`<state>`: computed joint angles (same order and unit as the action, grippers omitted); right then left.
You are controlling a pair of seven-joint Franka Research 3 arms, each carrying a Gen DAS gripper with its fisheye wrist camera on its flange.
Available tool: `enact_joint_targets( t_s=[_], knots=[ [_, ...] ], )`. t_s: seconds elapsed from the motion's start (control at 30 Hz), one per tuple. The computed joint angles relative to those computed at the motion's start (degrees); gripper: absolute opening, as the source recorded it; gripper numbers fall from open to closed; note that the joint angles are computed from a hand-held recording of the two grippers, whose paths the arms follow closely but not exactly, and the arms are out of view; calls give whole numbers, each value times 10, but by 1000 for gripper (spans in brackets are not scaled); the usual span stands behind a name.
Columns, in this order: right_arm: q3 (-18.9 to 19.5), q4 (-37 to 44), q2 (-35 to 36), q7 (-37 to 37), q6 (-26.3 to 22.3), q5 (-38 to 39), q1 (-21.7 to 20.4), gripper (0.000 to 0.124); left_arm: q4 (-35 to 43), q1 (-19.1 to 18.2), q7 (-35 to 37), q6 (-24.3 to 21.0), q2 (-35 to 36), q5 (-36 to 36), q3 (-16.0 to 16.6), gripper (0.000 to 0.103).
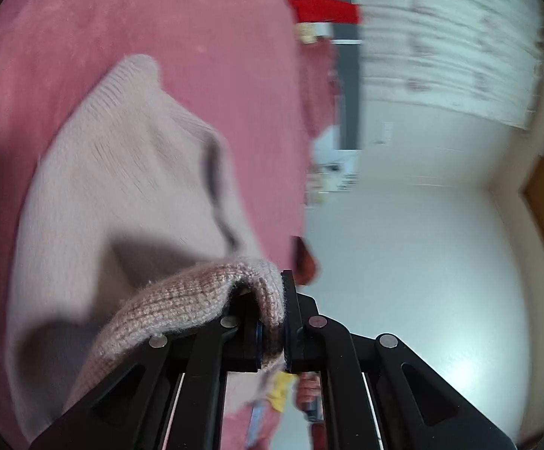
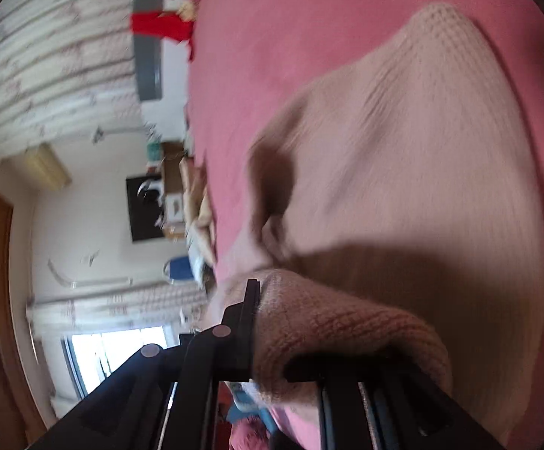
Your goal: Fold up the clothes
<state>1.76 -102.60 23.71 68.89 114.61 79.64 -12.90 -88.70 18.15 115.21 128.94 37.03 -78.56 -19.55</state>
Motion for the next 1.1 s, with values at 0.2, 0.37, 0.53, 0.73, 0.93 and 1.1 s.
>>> enact_joint_targets(
  t_s=[0.2,0.37,0.53,0.73,0.93,1.1],
  knots=[
    [3,17,20,78,-11,-13,0,13,35,6,-41,-15,43,-2,-15,7],
    [24,52,47,105,-73,57,-30,27,118,23,-148,-72,107,7,-29,25],
    [20,13,26,43,54,162,-26,30,120,29,-181,78,128,-145,-70,66],
    [1,0,-10,-20,29,56,-10,30,157,16,-171,86,136,-125,-60,69],
    [-26,-102,-153,-106,221,-183,84,30,157,35,-62,102,100,-94,-55,73],
    [-43,-229,-258,-106,310,-265,116,30,66,16,-17,86,9,70,-3,77]
  ],
)
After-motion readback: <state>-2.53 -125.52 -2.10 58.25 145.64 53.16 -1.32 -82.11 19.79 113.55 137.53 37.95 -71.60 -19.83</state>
